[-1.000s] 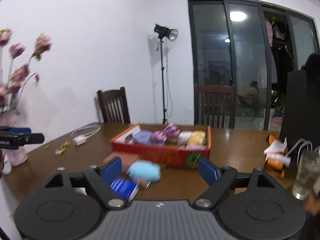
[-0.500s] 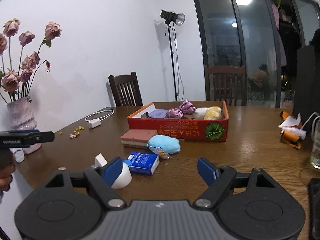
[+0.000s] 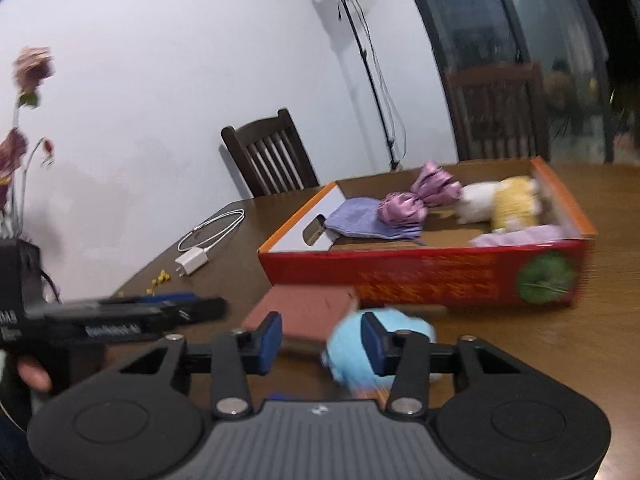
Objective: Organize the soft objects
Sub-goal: 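Close both grippers on the pink sponge and lift it, then carry the pink sponge into the box and open both grippers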
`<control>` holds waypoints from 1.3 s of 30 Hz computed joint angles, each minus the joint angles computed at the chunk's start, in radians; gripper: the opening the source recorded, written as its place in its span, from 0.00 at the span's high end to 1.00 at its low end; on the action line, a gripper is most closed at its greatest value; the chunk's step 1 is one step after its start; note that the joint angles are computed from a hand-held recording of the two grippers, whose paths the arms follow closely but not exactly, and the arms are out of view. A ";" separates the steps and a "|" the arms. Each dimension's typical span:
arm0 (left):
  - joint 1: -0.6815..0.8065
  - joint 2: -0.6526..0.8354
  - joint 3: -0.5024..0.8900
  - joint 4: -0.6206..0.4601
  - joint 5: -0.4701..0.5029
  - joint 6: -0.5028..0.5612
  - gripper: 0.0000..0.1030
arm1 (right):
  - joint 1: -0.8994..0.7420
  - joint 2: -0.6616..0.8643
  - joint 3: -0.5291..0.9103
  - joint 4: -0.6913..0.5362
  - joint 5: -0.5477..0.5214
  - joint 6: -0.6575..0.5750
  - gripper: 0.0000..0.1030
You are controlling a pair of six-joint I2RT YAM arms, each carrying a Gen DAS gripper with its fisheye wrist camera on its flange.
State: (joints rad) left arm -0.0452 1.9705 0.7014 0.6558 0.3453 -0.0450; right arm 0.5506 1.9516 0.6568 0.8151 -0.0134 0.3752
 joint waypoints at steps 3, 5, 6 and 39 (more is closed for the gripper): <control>0.021 0.105 0.112 -0.061 0.060 -0.039 0.56 | -0.029 0.139 0.204 -0.107 -0.044 0.036 0.65; 0.035 0.150 0.132 -0.057 0.107 -0.048 0.59 | -0.037 0.209 0.299 -0.151 -0.060 0.051 0.65; 0.040 0.158 0.130 -0.046 0.121 -0.049 0.59 | -0.040 0.238 0.340 -0.173 -0.071 0.057 0.65; -0.611 -0.708 -0.661 0.067 -0.401 -0.317 0.61 | 0.428 -0.533 -0.650 0.139 0.494 0.175 0.74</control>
State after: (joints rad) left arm -0.6561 1.2624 0.0408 0.7233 -0.0554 -0.3625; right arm 0.9790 1.4191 0.0068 0.9544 0.4804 0.5503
